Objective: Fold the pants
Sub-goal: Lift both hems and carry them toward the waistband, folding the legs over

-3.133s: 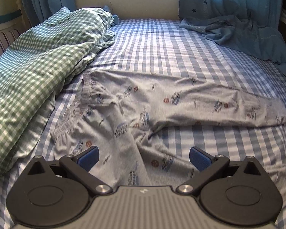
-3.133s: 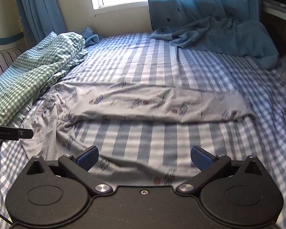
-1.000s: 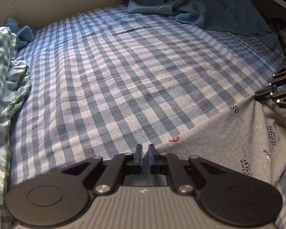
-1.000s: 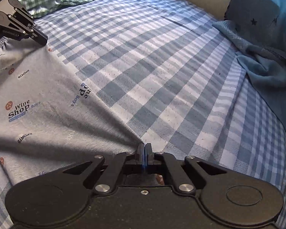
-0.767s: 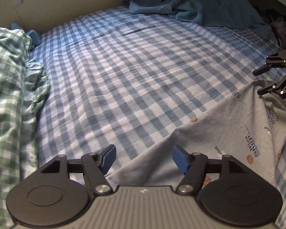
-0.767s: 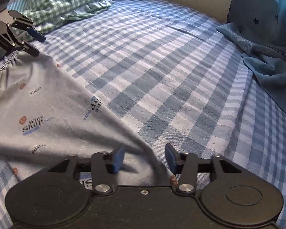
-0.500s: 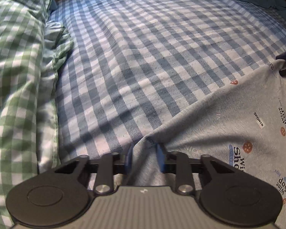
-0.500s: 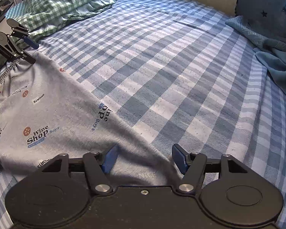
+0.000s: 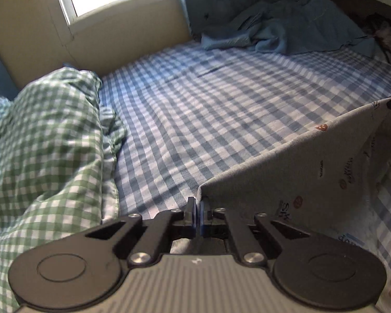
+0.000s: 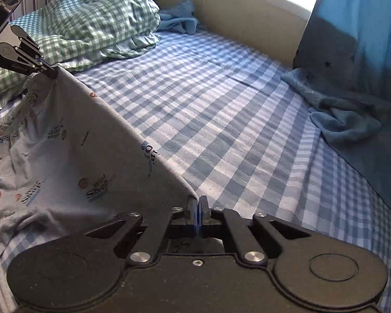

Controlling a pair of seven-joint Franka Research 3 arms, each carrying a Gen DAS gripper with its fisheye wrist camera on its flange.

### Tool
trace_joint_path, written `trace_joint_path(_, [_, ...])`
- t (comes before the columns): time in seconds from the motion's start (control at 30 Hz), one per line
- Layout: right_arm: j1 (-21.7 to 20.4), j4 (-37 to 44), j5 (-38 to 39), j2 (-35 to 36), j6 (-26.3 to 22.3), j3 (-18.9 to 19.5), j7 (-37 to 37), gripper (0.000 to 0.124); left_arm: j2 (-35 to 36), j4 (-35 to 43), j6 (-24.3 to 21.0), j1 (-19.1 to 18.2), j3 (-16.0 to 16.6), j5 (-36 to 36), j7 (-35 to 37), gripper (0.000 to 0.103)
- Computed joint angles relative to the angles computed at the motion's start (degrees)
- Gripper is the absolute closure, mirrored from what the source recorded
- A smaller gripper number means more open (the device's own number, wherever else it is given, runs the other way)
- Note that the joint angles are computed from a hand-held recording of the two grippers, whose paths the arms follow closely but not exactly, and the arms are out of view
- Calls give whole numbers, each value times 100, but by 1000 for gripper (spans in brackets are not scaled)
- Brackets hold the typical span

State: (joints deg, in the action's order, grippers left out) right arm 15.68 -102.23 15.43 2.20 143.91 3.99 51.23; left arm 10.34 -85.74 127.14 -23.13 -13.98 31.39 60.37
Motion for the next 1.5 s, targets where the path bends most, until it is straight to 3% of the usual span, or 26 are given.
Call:
trace_joint_path(0.2, [82, -2233, -195, -2279, 385, 159, 423, 124, -1429, -1515, 534, -107, -334, 487, -38, 101])
trace_joint_path(0.37, [127, -3421, -362, -3924, -139, 517, 1204, 124, -2407, -2554, 481, -190, -688, 404, 228, 101])
trace_joint_path(0.53, [298, -4153, -515, -4798, -636, 964, 2005, 124, -2949, -3389, 458, -342, -867, 97, 624, 101])
trace_joint_path(0.7, [511, -4463, -751, -4975, -740, 1205, 2476, 124, -3253, -3865, 482, -394, -974, 110, 795, 101])
trace_joint_path(0.9, [812, -4518, -998, -5258, -993, 1201, 2457, 124, -3585, -4192, 544, -490, -952, 11, 1298, 101])
trace_joint_path(1.1, [1051, -4749, -1024, -5308, -1217, 1364, 2606, 124, -3485, -4355, 470, -584, -966, -308, 1474, 101])
trace_joint_path(1.33, [1181, -4987, -1020, -5361, -1249, 1419, 3003, 124, -3445, -4443, 281, -599, -1094, -385, 1047, 101])
trace_joint_path(1.5, [1320, -5024, -1050, -5544, -1285, 1295, 2895, 124, -3546, -4375, 165, -597, -1153, -306, 634, 102])
